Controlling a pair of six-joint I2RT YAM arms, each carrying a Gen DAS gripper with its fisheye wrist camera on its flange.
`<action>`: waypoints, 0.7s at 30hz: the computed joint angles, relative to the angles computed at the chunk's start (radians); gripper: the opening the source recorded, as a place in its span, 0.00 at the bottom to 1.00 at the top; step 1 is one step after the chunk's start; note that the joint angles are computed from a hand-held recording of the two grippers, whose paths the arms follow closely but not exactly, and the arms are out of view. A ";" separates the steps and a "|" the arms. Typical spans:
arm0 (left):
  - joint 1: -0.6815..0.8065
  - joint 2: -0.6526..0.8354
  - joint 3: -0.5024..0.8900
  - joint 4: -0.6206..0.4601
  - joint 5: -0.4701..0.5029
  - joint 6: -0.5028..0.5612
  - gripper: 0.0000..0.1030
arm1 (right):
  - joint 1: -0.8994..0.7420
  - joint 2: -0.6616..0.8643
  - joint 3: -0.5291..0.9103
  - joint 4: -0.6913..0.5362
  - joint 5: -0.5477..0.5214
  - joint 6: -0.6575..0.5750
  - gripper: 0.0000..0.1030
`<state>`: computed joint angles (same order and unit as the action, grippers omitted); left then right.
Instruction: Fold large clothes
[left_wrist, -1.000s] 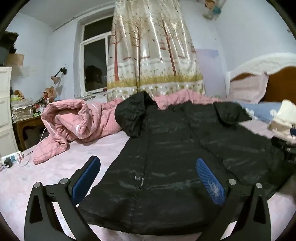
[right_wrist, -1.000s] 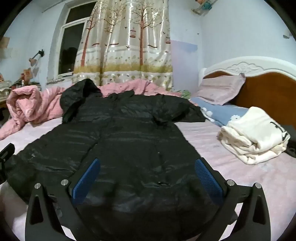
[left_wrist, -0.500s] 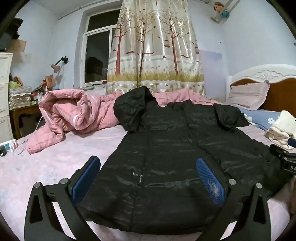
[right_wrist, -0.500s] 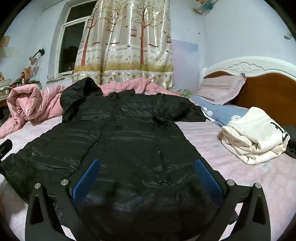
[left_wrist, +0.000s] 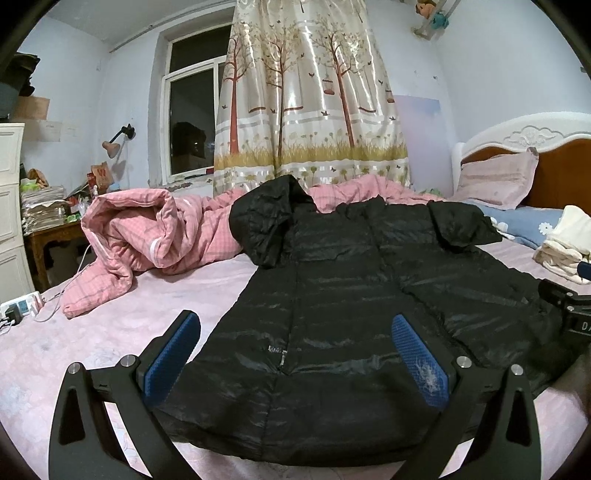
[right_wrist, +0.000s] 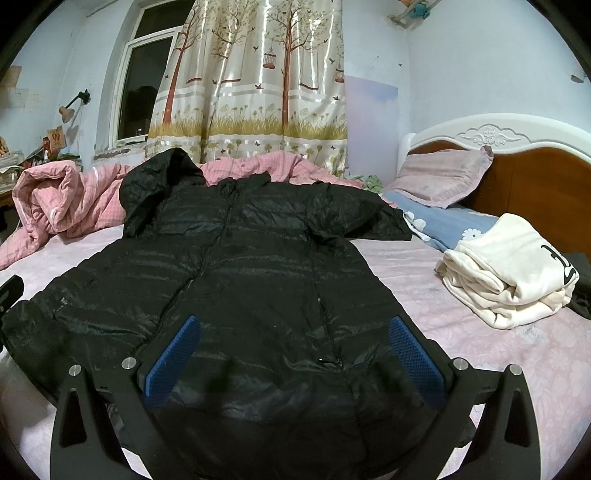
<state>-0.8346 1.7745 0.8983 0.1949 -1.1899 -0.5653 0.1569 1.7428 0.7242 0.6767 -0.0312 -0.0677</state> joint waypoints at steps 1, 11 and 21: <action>0.001 -0.001 -0.001 0.000 0.000 -0.002 1.00 | 0.004 0.002 0.001 0.003 0.005 0.001 1.00; 0.002 0.004 -0.002 0.005 -0.009 0.009 1.00 | 0.002 0.020 0.008 0.003 0.011 0.001 1.00; 0.003 -0.004 -0.003 -0.028 0.001 -0.016 1.00 | -0.010 0.026 0.015 -0.012 -0.002 -0.014 1.00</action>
